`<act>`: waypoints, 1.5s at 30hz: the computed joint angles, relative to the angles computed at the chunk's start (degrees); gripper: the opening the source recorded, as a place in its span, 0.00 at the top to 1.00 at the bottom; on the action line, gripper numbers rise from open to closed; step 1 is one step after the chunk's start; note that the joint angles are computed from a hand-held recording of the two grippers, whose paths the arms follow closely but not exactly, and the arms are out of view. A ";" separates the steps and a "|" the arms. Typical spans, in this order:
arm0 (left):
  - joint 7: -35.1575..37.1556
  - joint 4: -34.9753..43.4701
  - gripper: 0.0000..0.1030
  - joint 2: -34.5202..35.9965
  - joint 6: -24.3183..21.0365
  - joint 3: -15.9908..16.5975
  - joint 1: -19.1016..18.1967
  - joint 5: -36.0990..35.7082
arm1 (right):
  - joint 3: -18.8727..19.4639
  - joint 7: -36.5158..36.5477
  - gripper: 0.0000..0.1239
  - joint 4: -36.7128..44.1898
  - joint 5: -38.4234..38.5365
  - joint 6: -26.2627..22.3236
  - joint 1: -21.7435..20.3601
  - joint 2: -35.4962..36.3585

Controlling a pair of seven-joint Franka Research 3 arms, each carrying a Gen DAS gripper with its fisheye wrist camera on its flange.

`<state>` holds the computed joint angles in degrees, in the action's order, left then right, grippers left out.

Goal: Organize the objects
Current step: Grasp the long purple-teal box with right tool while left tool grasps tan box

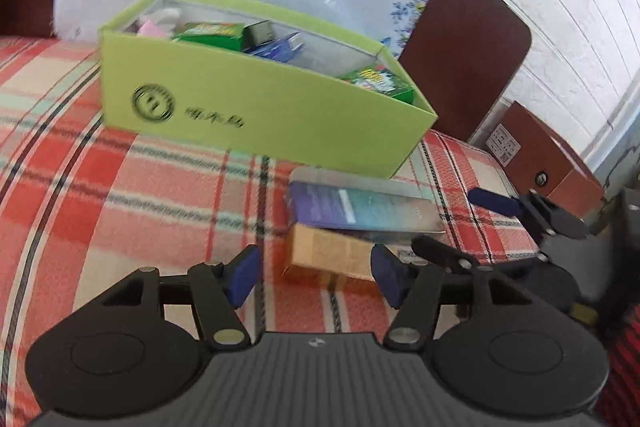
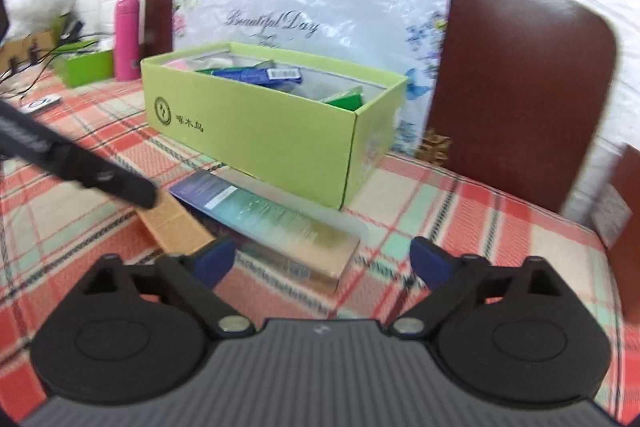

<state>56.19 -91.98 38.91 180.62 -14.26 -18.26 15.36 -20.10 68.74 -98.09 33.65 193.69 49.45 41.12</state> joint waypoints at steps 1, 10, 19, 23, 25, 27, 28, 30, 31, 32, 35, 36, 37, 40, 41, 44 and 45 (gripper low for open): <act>-0.45 -1.43 0.38 -0.67 0.24 -1.05 1.10 -0.72 | 0.38 -1.25 0.22 1.48 -1.76 -0.91 -1.17 0.91; -3.34 -3.67 0.38 -1.06 -0.10 -2.88 2.29 -3.05 | 3.98 0.10 0.48 7.02 -12.01 -6.84 -5.27 3.77; -7.29 -6.10 0.34 -3.22 0.72 0.93 -0.02 -2.36 | -10.68 14.19 0.67 -1.84 -12.37 -9.81 12.31 0.40; -7.65 -7.81 0.34 -4.40 0.62 0.93 0.35 -1.56 | -10.12 18.66 0.68 -4.06 -13.47 -9.78 15.01 -1.57; -7.36 -8.89 0.34 -4.98 0.79 0.31 1.01 -1.20 | -8.04 20.44 0.68 -4.71 -14.06 -10.28 14.66 -2.91; -6.77 -9.90 0.34 -5.46 1.03 -0.30 1.64 -0.78 | -1.87 19.92 0.72 -5.20 -15.65 -10.62 10.58 -4.79; -6.55 -10.37 0.34 -5.68 1.36 -0.45 1.82 -0.61 | -0.76 18.53 0.72 -5.19 -15.01 -10.66 10.26 -4.87; -6.44 -11.41 0.35 -6.25 1.98 -0.16 1.70 -0.34 | -2.58 21.59 0.79 -5.54 -18.11 -10.10 12.15 -4.53; -6.70 -11.80 0.35 -6.59 2.07 0.38 1.30 -0.33 | -1.81 22.03 0.81 -5.57 -18.77 -10.07 11.53 -4.76; -7.00 -12.26 0.35 -6.94 2.28 0.86 0.99 -0.34 | -0.93 22.60 0.84 -5.55 -19.17 -10.10 10.72 -4.98; -8.25 -13.89 0.35 -8.15 3.45 2.62 -0.01 -0.40 | 0.52 23.47 0.84 -5.91 -20.82 -9.59 9.10 -5.61; -8.75 -14.38 0.35 -8.57 3.66 3.34 -0.45 -0.42 | 0.19 23.64 0.84 -6.32 -21.18 -9.17 9.33 -5.80; -9.09 -14.95 0.35 -8.95 3.90 3.68 -0.51 -0.40 | -0.80 23.99 0.83 -6.62 -21.27 -8.70 10.15 -5.79; -10.19 -16.88 0.35 -10.27 4.33 4.68 -0.65 -0.44 | -6.93 25.89 0.79 -7.25 -19.90 -8.02 15.16 -4.74; -10.49 -17.46 0.35 -10.66 4.45 4.93 -0.68 -0.40 | -8.67 26.61 0.77 -7.35 -19.17 -7.96 16.52 -4.35; -10.29 -18.17 0.34 -10.80 4.59 3.20 1.20 -0.07 | -12.00 27.77 0.63 -7.79 -17.22 -6.89 19.11 -3.54; -10.26 -18.05 0.34 -10.70 4.31 2.93 1.41 -0.04 | -13.47 27.78 0.61 -8.13 -16.51 -6.27 20.36 -3.17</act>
<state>45.93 -110.04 28.21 184.93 -11.33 -16.85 15.32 -33.57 96.53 -106.22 17.14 187.42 69.81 37.95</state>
